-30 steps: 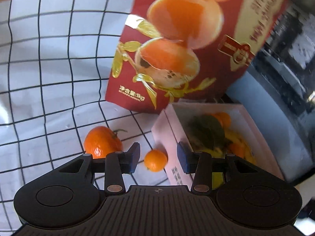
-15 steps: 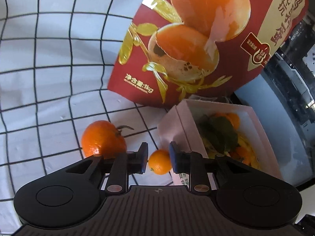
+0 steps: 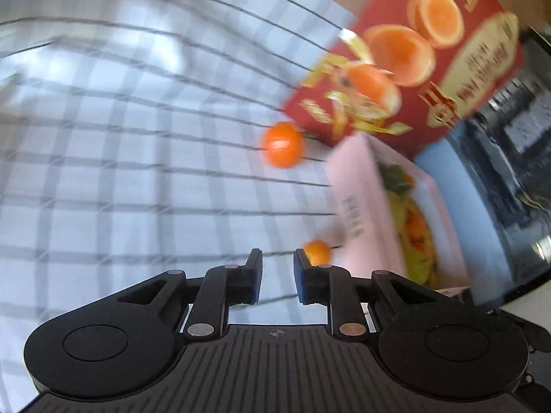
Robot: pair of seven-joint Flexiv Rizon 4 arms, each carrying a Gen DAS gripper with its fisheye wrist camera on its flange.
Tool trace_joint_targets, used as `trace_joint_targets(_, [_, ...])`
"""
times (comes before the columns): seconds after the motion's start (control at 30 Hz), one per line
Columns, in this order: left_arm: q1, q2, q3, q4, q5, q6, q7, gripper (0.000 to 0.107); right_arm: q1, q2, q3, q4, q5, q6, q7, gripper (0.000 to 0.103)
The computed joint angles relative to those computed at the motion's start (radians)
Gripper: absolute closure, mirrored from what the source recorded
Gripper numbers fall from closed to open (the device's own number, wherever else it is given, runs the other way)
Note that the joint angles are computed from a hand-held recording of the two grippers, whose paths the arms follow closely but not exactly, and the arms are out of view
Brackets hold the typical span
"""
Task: Organize fruits
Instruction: 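Grasp a small tangerine on the cloth with the right tool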
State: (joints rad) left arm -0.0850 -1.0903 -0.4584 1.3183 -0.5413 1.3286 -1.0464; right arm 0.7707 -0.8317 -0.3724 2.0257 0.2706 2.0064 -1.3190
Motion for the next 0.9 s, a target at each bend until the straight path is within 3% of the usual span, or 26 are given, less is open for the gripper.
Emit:
trace_joint_targets(0.1, [0.060, 0.042, -0.054, 0.127, -0.009, 0.099, 0.016, 0.084, 0.004, -0.037, 0.002, -0.059, -0.047, -0.023, -0.025, 0.055])
trace_joint_targets(0.2, [0.132, 0.062, -0.130, 0.222, 0.005, 0.185, 0.023, 0.084, 0.042, -0.083, -0.032, -0.120, -0.070, -0.062, -0.030, 0.063])
trace_joint_targets(0.3, [0.210, 0.060, -0.210, 0.294, 0.043, 0.247, 0.019, 0.084, 0.083, -0.153, -0.079, -0.185, -0.078, -0.078, -0.016, 0.063])
trace_joint_targets(0.47, [0.247, 0.087, -0.200, 0.363, 0.116, 0.282, -0.026, 0.084, 0.104, -0.219, -0.111, -0.263, -0.109, -0.130, 0.027, 0.064])
trace_joint_targets(0.67, [0.332, 0.089, -0.249, 0.435, 0.199, 0.307, -0.077, 0.084, 0.113, -0.207, -0.097, -0.241, -0.153, -0.152, 0.081, 0.064])
trace_joint_targets(0.77, [0.351, 0.093, -0.250, 0.452, 0.243, 0.308, -0.100, 0.084, 0.112, -0.201, -0.078, -0.219, -0.148, -0.135, 0.115, 0.077])
trace_joint_targets(0.9, [0.361, 0.103, -0.245, 0.468, 0.299, 0.308, -0.123, 0.084, 0.142, -0.220, -0.107, -0.215, -0.139, -0.138, 0.147, 0.078])
